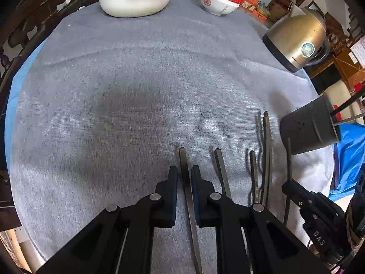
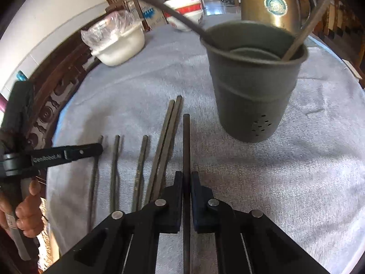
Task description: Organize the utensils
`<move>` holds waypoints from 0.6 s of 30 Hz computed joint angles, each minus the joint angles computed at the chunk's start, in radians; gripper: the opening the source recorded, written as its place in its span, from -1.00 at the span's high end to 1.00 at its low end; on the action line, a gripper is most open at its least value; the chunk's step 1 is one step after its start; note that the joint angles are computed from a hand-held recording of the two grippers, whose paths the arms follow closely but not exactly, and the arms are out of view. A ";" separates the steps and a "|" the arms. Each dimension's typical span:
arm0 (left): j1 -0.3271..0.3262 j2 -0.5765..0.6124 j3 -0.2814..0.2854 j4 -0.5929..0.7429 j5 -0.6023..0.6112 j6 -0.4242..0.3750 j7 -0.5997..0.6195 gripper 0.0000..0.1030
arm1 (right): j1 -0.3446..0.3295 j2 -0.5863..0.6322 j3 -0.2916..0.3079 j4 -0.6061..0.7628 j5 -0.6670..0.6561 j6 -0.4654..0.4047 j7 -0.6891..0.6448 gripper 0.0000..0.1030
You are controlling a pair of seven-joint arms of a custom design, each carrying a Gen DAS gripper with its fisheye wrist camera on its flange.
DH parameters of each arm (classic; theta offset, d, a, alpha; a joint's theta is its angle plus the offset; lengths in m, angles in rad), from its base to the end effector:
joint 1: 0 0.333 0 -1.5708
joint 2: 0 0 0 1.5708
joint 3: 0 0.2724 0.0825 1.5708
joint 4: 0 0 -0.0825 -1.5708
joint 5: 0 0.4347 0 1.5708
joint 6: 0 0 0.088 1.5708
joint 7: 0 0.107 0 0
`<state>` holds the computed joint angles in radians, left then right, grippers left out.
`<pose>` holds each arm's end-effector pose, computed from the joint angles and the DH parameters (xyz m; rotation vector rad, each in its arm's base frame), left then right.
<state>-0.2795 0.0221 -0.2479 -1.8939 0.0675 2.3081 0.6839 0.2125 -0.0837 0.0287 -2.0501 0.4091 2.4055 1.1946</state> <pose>0.5607 -0.3241 0.4693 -2.4379 1.7508 -0.5890 0.5991 0.1504 0.4610 -2.1501 1.4663 -0.1415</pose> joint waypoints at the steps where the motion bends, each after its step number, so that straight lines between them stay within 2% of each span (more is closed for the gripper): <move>1: -0.001 -0.010 -0.001 -0.010 0.003 0.008 -0.004 0.77 | 0.000 -0.011 -0.003 -0.008 0.017 0.005 -0.013 0.86; 5: -0.003 -0.037 -0.001 -0.036 -0.002 0.029 -0.004 0.78 | 0.004 -0.044 -0.010 -0.034 0.066 0.023 -0.052 0.86; 8: 0.000 -0.018 0.003 -0.015 -0.016 -0.014 -0.030 0.78 | 0.003 -0.045 -0.009 -0.036 0.061 0.025 -0.046 0.86; 13: 0.007 -0.006 0.006 -0.011 -0.049 -0.007 -0.033 0.62 | 0.002 -0.033 -0.008 -0.032 0.056 0.022 -0.036 0.86; 17: 0.008 0.016 0.003 0.012 -0.069 -0.001 -0.027 0.26 | 0.001 -0.027 -0.009 -0.033 0.062 0.020 -0.036 0.86; 18: 0.005 0.026 0.002 0.027 -0.052 -0.012 -0.033 0.25 | 0.001 -0.024 -0.009 -0.031 0.062 0.019 -0.036 0.86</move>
<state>-0.2745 0.0479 -0.2463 -1.8673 0.0153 2.2956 0.6510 0.2131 -0.1082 0.0199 -2.0815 0.4714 2.4248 1.1587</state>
